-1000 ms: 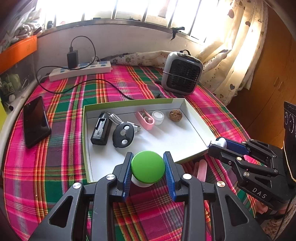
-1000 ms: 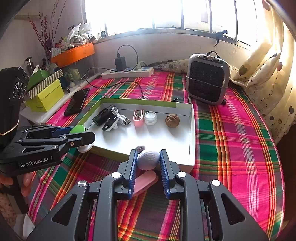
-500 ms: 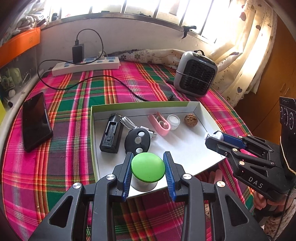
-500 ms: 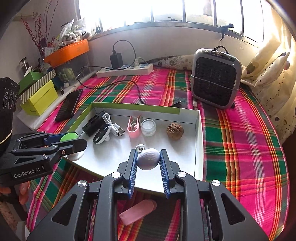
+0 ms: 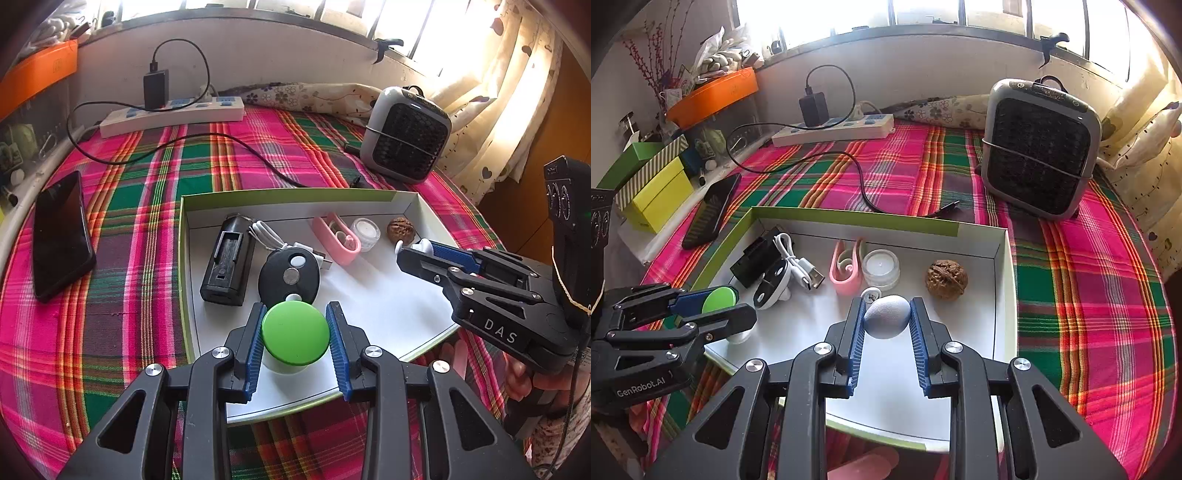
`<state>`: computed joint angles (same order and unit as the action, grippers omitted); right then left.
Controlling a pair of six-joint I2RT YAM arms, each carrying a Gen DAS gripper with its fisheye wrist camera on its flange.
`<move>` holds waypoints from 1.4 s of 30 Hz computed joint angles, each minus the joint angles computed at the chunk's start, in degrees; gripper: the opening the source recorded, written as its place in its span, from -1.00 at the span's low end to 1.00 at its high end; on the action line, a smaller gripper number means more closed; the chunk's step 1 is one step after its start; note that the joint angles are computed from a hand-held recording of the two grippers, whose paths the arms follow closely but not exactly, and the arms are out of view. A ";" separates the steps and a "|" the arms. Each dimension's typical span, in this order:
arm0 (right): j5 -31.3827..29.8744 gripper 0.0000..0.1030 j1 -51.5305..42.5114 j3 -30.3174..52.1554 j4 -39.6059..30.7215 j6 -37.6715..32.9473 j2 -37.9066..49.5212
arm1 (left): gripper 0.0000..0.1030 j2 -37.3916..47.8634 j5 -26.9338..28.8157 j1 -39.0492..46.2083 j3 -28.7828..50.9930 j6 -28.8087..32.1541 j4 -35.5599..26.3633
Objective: Organize objects
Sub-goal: 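Carry the green disc and white egg over the white box with both tools, then lower both items into the box and open both tools to release them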
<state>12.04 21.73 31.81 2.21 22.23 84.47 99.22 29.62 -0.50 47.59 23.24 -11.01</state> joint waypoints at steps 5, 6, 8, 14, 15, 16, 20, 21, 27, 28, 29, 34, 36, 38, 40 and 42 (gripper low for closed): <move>-0.86 -0.51 -1.01 1.56 0.55 -0.83 2.95 | -0.41 1.01 -0.54 -0.34 0.37 -0.18 0.69; -0.95 -0.51 -1.18 1.88 0.63 -1.03 3.56 | -0.41 1.00 -0.73 -0.47 0.29 -0.07 0.97; -1.16 -0.51 -1.54 2.41 0.77 -1.29 4.69 | -0.41 1.08 -0.93 -0.64 0.35 -0.07 1.22; -1.65 -0.51 -2.37 3.51 1.35 -1.92 7.23 | -0.41 0.83 -2.40 -1.37 -0.04 0.08 2.53; -1.48 -0.51 -2.28 3.69 1.39 -2.07 7.51 | -0.41 0.86 -2.53 -1.45 -0.06 0.00 2.78; -1.32 -0.51 -2.23 3.92 1.42 -2.29 7.84 | -0.41 1.05 -2.61 -1.53 -0.02 -0.11 3.09; -1.06 -0.51 -2.21 4.53 1.52 -2.54 8.94 | -0.41 1.42 -3.33 -1.90 -0.07 -0.17 4.02; -1.01 -0.51 -2.22 4.62 1.66 -2.60 9.14 | -0.41 1.37 -3.42 -1.94 -0.14 -0.30 4.08; -0.78 -0.51 -2.35 4.80 2.17 -2.91 9.63 | -0.40 1.67 -3.63 -2.10 -0.17 -0.37 4.67; -0.72 -0.51 -2.37 4.90 2.19 -3.07 9.75 | -0.40 1.70 -3.89 -2.24 -0.10 -0.50 4.72; -0.64 -0.51 -2.39 4.85 2.27 -3.17 9.77 | -0.40 1.80 -4.21 -2.40 -0.05 -0.60 4.87; -0.10 -0.51 -2.17 4.96 2.23 -2.50 9.91 | -0.40 1.67 -4.59 -2.66 -0.21 -0.66 5.31; 0.23 -0.51 -2.02 5.04 2.34 -2.39 10.06 | -0.39 1.75 -4.56 -2.69 -0.16 -0.65 5.36; 0.59 -0.51 -1.97 5.04 2.45 -2.19 10.16 | -0.39 1.75 -4.63 -2.70 -0.20 -0.71 5.42; 0.56 -0.51 -1.99 5.11 2.47 -2.09 10.24 | -0.37 1.83 -4.66 -2.73 -0.17 -0.67 5.51; 0.50 -0.43 -2.01 5.12 2.49 -2.18 10.24 | -0.35 1.74 -4.50 -2.70 -0.34 -0.69 5.63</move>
